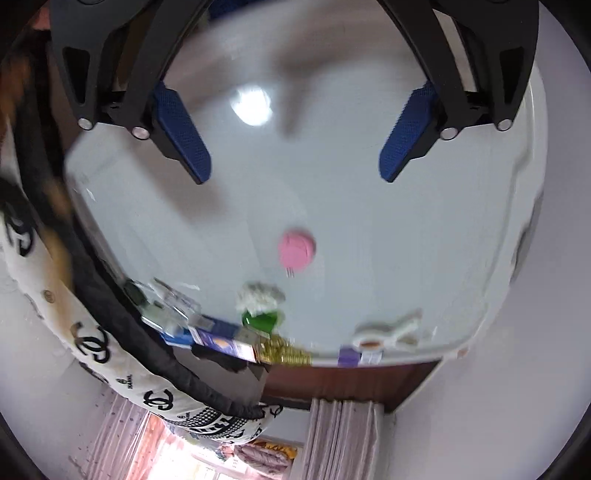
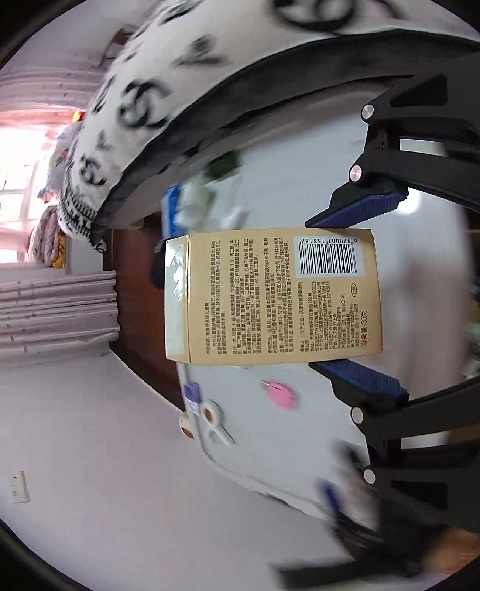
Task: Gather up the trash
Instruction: 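Grasp the beige carton with the right tool while the left tool grasps the pink oval clipper, then drop the pink clipper into the box with left tool while right tool drops the beige carton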
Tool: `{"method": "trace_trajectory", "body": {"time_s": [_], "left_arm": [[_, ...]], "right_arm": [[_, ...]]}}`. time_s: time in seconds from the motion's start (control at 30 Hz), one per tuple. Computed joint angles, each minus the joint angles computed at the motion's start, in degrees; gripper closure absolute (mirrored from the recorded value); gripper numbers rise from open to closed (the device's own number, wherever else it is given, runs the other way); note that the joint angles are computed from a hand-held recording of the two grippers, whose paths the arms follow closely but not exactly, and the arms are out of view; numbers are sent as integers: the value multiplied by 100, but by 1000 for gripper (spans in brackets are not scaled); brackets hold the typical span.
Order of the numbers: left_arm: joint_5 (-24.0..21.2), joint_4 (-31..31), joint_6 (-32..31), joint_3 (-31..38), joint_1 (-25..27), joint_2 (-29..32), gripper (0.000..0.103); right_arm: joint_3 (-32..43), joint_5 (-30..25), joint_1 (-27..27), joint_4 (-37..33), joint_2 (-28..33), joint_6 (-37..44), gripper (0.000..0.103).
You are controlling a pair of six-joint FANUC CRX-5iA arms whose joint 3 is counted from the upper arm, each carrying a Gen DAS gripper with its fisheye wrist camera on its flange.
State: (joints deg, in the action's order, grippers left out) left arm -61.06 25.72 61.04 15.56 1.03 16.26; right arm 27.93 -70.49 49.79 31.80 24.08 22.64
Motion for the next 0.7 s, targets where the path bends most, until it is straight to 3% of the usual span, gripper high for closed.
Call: {"method": "trace_trajectory", "body": {"time_s": [0.13, 0.27, 0.3, 0.33, 0.4, 0.57, 0.7], "left_arm": [[-199, -772, 335, 1141, -387, 785, 21], [-984, -1332, 698, 2408, -648, 1704, 36], [-879, -1528, 729, 2424, -708, 1715, 35], [-729, -1611, 651, 2377, -754, 1689, 43], [-729, -1722, 809, 2429, -776, 1685, 67], [-475, -1424, 514, 1903, -684, 1405, 69], [-610, -1123, 467, 1567, -536, 1079, 69]], "right_arm": [[-1149, 340, 351, 95, -809, -825, 37], [-1554, 365, 495, 304, -1078, -1089, 37], [-1538, 404, 476, 308, -1055, -1048, 37], [-1491, 421, 449, 304, -1019, -995, 37], [-1485, 464, 449, 257, -1022, -980, 37], [-1583, 614, 438, 219, -1106, -1029, 37], [-1553, 534, 469, 338, -1078, -1096, 37]]}}
